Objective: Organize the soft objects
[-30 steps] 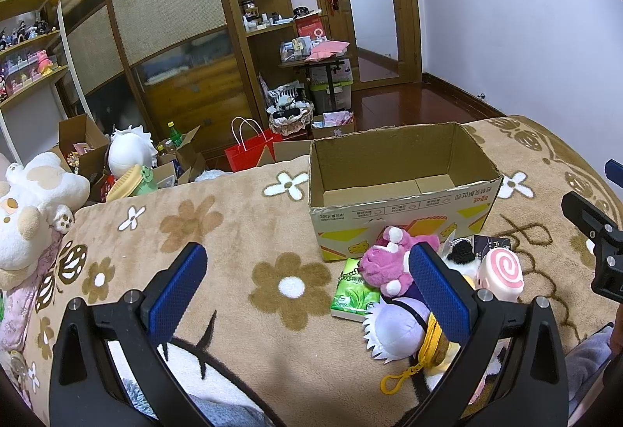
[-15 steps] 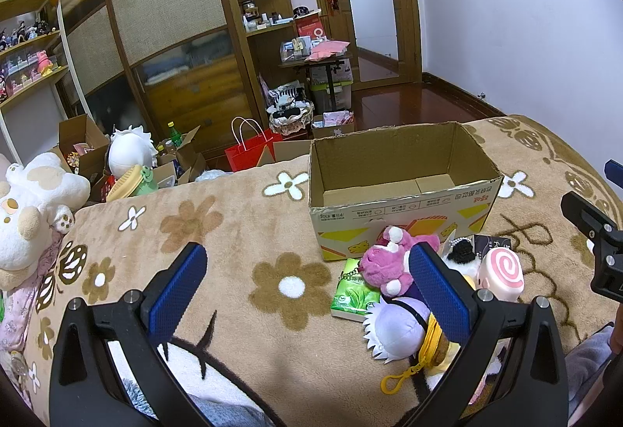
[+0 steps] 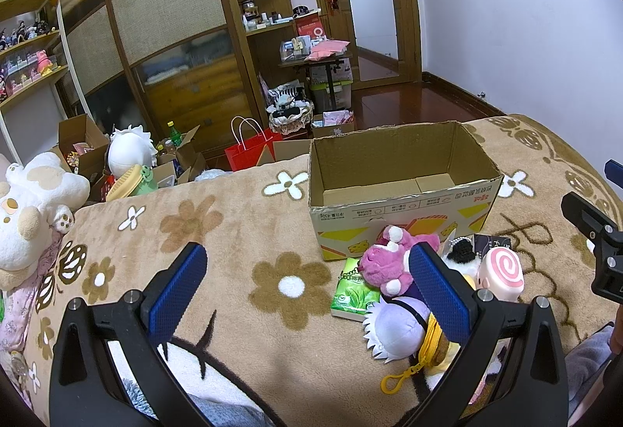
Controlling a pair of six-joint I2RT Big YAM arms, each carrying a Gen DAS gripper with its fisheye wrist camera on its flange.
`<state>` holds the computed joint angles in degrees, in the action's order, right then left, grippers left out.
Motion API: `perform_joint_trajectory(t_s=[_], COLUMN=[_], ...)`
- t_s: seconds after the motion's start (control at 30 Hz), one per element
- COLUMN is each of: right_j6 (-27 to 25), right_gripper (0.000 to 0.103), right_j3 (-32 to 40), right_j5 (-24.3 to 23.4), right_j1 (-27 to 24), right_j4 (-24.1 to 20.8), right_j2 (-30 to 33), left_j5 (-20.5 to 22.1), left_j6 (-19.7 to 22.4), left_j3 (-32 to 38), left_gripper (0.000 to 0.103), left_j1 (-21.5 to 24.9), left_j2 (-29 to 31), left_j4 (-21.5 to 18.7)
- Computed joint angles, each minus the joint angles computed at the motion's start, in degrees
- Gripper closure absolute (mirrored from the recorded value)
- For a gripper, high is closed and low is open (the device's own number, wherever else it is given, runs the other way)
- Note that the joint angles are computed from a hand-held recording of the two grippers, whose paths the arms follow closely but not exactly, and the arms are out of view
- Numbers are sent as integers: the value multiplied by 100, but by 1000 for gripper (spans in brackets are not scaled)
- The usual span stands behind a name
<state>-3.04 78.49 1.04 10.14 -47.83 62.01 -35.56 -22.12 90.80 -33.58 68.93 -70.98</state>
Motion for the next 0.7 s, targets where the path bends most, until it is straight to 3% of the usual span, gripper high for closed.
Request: perform_joint_trajectory(t_s=[0.7], right_j6=[13], right_gripper=[0], right_j3=[-25], right_j5=[-26], right_j1=[-2], right_j4=[7], right_j2=[14], left_j5=[-8], left_j6=[-2], left_j3=[5], left_gripper=[1], left_j1=[-3], left_j2=[4], left_j4=[-9])
